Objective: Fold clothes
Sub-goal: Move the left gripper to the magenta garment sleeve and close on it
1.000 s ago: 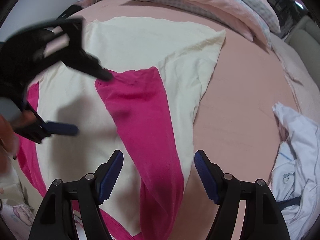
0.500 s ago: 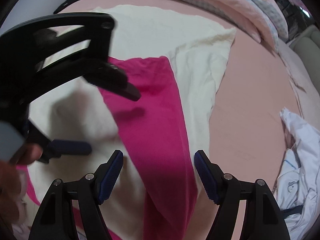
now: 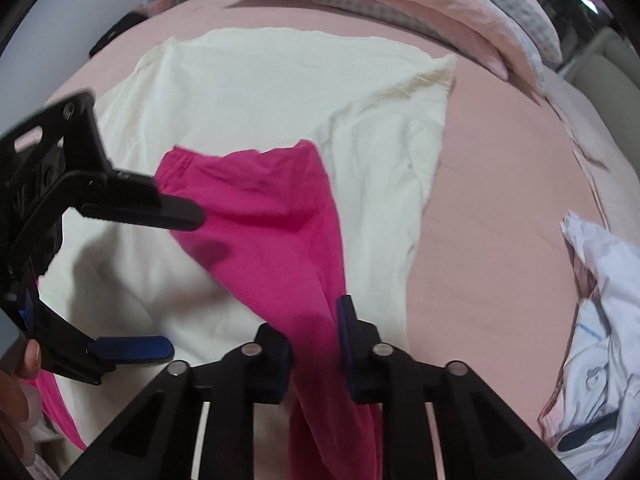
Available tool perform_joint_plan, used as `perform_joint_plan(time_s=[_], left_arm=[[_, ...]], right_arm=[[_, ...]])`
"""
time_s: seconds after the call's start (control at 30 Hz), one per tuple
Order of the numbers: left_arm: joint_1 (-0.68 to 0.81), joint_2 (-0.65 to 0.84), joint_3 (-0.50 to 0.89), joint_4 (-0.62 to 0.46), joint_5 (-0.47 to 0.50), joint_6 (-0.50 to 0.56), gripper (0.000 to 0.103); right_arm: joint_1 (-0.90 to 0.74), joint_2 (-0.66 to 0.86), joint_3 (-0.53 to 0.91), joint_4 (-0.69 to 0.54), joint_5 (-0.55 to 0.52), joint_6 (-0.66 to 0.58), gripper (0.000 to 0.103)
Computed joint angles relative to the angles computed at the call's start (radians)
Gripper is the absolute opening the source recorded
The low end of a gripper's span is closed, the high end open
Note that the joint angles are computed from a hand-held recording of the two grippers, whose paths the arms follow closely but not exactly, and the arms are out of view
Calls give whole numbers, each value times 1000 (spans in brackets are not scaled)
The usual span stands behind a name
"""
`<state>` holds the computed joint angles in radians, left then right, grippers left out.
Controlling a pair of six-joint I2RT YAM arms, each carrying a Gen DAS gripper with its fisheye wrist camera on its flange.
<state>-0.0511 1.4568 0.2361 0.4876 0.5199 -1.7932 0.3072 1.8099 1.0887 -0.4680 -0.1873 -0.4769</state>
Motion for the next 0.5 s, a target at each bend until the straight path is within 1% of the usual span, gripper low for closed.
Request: perform_joint_plan(time_s=[0.07,0.13,0.2,0.23,0.3,0.33,0.4,0.47,0.5], left_arm=[[-13,-10,52,-99,-2,51,99],[-26,-4,100,-162,1,91,99],[-41,-1,139,-198,-8,113,96],[-49,2,159,-216,-12,125,92],[-62,9,199,-252,-19,149,91],[-68,11,218,-270,-23,161,89],[-74,-1,244,-319,-42,188,79],[-80,10,281,-354,-61,212,60],[-96,11,287,-362,-93,214,55]], right_arm=[[-49,15,40,-52,-72,23,14],[-102,44,89,-106,-137,52,14],[-160,96,151,-167,-212,91,14],[-186,124,180,-195,-248,103,14],[-228,165,220,-239,-309,126,14],[-249,184,235,-256,-338,135,14],[-294,231,274,-303,-404,147,14],[-320,268,304,-332,-439,149,14],[-330,284,314,-343,-453,143,14]])
